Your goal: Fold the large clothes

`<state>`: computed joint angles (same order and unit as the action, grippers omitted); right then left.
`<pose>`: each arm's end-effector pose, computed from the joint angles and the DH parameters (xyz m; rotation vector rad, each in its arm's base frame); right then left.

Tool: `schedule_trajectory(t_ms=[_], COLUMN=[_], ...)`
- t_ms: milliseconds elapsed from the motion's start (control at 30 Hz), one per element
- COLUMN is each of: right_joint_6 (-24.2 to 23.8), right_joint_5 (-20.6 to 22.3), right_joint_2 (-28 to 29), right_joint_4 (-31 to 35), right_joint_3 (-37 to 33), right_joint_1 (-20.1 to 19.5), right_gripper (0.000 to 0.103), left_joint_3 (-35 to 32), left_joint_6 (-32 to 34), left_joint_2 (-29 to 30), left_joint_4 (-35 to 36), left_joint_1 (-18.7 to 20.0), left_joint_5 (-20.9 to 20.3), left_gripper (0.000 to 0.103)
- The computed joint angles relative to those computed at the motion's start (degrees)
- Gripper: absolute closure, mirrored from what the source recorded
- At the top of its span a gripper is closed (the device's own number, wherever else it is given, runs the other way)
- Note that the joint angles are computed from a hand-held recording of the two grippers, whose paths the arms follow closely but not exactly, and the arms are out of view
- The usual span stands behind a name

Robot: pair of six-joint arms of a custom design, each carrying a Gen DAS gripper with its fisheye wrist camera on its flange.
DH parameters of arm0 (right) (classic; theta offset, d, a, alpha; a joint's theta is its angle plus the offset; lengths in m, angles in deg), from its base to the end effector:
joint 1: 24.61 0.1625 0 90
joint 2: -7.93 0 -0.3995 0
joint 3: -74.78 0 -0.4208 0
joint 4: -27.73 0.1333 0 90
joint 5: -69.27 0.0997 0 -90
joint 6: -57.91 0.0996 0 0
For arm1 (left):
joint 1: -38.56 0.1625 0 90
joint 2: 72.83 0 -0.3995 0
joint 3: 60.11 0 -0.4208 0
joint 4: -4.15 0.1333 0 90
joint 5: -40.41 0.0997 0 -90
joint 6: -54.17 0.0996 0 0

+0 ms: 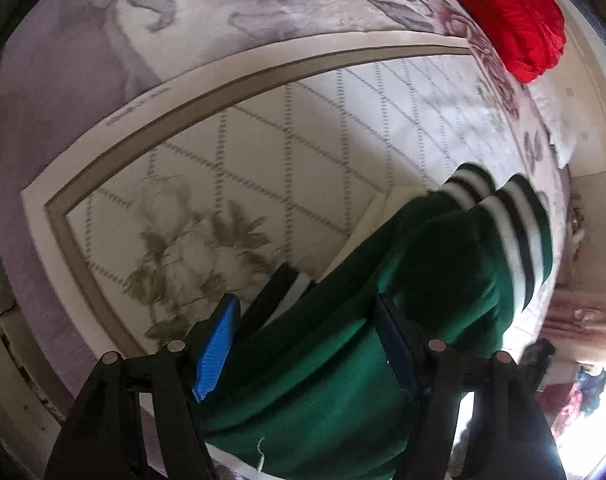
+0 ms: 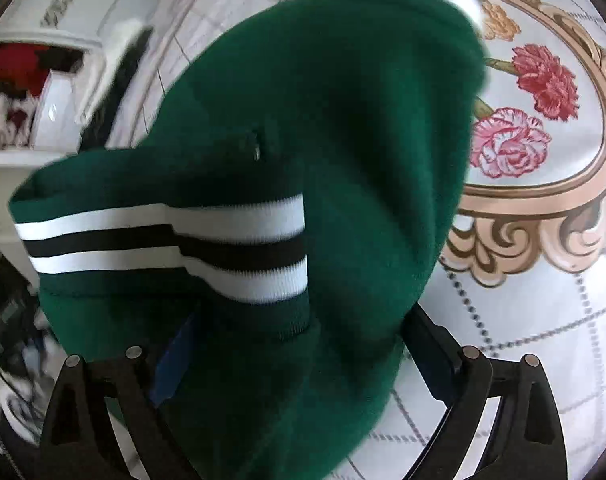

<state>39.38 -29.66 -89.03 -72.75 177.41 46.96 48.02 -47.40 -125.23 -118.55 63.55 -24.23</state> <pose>-0.0393 -0.4907 0.4278 -0.0071 -2.9670 0.0447 -0.4126 -0.3865 0.0094 -0.7148 2.5505 -0.5283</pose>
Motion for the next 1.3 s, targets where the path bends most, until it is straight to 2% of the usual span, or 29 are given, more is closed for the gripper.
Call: schedule_trajectory(t_ms=[33,67,100,200,267,300,367,433,467,500,567,633,667,700,800,900,1033,1133,1300], right_joint_6=[0.89,2.72,4.95,13.82,20.12,22.87,23.84,22.84,22.04,21.33,19.78,15.11,12.33,8.33,0.38,-4.38,-5.01,-7.79,-8.45], right_joint_5=[0.65,1.25,1.67,0.74,-0.67,-0.60,-0.74,0.12,0.22,-1.56,-7.18,-10.90,-11.76,-12.83,-12.66,-13.89,-14.84,-13.67,-10.83], right_joint_2=[-0.73,-2.03,-3.49,-9.76,-15.01,-18.07,-20.74,-22.81,-23.38,-23.64,-23.84,-23.68,-23.29,-22.14,-17.70,-13.03,-6.63,-5.23,-3.91], right_joint_4=[-0.80,-1.15,-0.89,0.73,4.96,9.28,17.75,24.21,26.19,27.14,25.13,21.32,19.15,16.98,15.33,13.16,13.99,15.70,16.00], right_joint_3=[0.57,1.20,1.65,4.45,6.82,7.81,7.75,6.61,5.68,4.45,2.83,1.47,1.18,0.52,-1.42,-1.99,-2.17,-2.02,-2.05], right_joint_1=[-0.41,-1.04,-1.63,-3.16,-5.05,-6.97,-9.64,-12.39,-13.24,-12.72,-8.96,-4.73,-2.98,-0.60,3.08,5.05,6.13,5.05,3.84], right_gripper=[0.027,0.040,0.047,0.051,0.051,0.051,0.051,0.051,0.048,0.042,0.038,0.030,0.025,0.022,0.022,0.022,0.022,0.022,0.021], left_joint_3=[-0.80,-1.00,-2.03,-5.56,-7.74,-9.72,-12.70,-14.11,-14.61,-14.90,-16.01,-16.50,-16.51,-16.63,-18.35,-18.57,-16.99,-17.24,-16.63], left_joint_6=[-0.86,-1.04,-0.94,0.85,2.97,4.13,5.99,6.28,6.19,6.10,6.75,7.11,6.72,6.88,6.87,5.72,4.72,4.83,4.28], left_joint_2=[0.13,0.21,0.68,2.56,3.75,4.67,6.40,7.67,8.38,9.25,11.82,14.24,15.37,16.45,19.15,19.66,19.04,19.39,19.23], left_joint_4=[2.22,3.59,5.16,11.74,15.22,18.45,21.94,22.42,21.91,21.10,19.75,18.15,17.51,17.08,19.36,20.21,18.74,19.41,19.46], left_joint_1=[-0.62,-1.41,-1.87,-3.35,-4.25,-5.20,-6.44,-7.96,-8.41,-9.06,-9.12,-8.92,-8.97,-9.02,-9.09,-8.84,-8.49,-8.18,-7.32], left_joint_5=[-0.06,0.04,0.13,0.34,-0.08,-0.04,0.25,-0.21,-0.33,-0.55,-1.49,-4.43,-5.35,-5.66,-5.55,-4.72,-3.97,-3.90,-3.97], left_gripper=[0.037,0.037,0.036,0.033,0.033,0.033,0.033,0.033,0.033,0.033,0.033,0.030,0.022,0.008,0.000,0.000,0.000,0.000,0.000])
